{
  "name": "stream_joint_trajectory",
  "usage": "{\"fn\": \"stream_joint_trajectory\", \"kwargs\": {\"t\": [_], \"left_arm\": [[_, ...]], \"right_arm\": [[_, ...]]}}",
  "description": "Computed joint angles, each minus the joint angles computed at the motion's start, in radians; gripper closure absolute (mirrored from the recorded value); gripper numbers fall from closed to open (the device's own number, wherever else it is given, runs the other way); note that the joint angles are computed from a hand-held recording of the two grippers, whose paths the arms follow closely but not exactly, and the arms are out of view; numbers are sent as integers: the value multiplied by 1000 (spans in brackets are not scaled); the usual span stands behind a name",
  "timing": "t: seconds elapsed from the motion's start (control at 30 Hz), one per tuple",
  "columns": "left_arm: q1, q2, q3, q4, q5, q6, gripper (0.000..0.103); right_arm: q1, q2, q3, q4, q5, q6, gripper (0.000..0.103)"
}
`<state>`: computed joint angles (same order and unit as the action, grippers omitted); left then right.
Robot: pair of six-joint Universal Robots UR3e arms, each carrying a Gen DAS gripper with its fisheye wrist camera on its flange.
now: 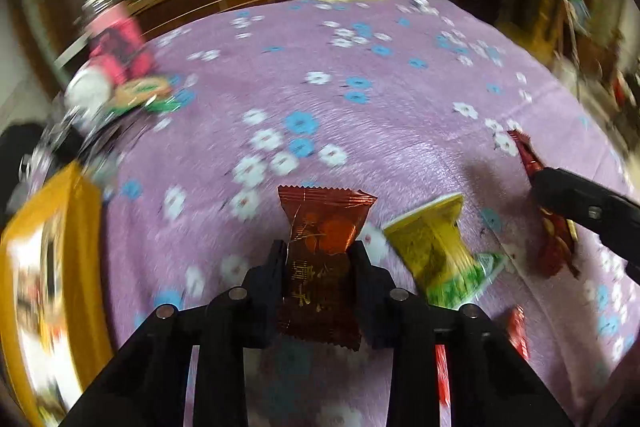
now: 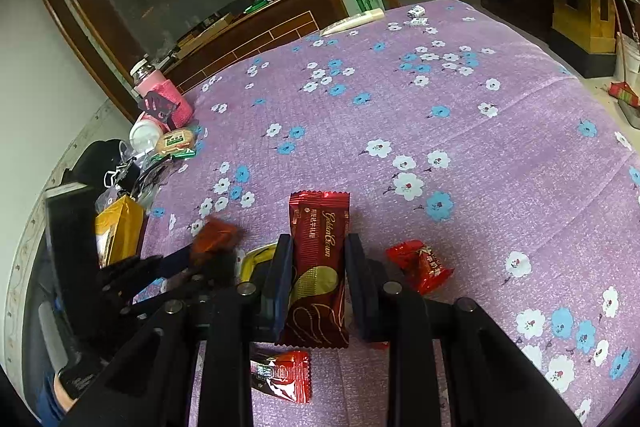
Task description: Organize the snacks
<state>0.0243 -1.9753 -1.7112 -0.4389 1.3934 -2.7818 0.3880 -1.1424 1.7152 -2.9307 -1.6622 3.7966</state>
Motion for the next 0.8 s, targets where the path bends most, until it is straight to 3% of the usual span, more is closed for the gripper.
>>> {"fn": "stream_joint_trajectory", "kwargs": {"t": [0.13, 0.27, 0.47, 0.8], "left_arm": [[75, 135, -247, 203, -77, -36, 71], [132, 152, -318, 286, -151, -76, 71], [160, 137, -308, 277, -201, -80, 71], [162, 141, -318, 292, -214, -69, 71]], "right_arm": [[44, 31, -69, 74, -72, -26, 78], [115, 90, -178, 164, -196, -61, 78], [210, 182, -335, 283, -398, -106, 78], [219, 198, -347, 294, -437, -113, 79]]}}
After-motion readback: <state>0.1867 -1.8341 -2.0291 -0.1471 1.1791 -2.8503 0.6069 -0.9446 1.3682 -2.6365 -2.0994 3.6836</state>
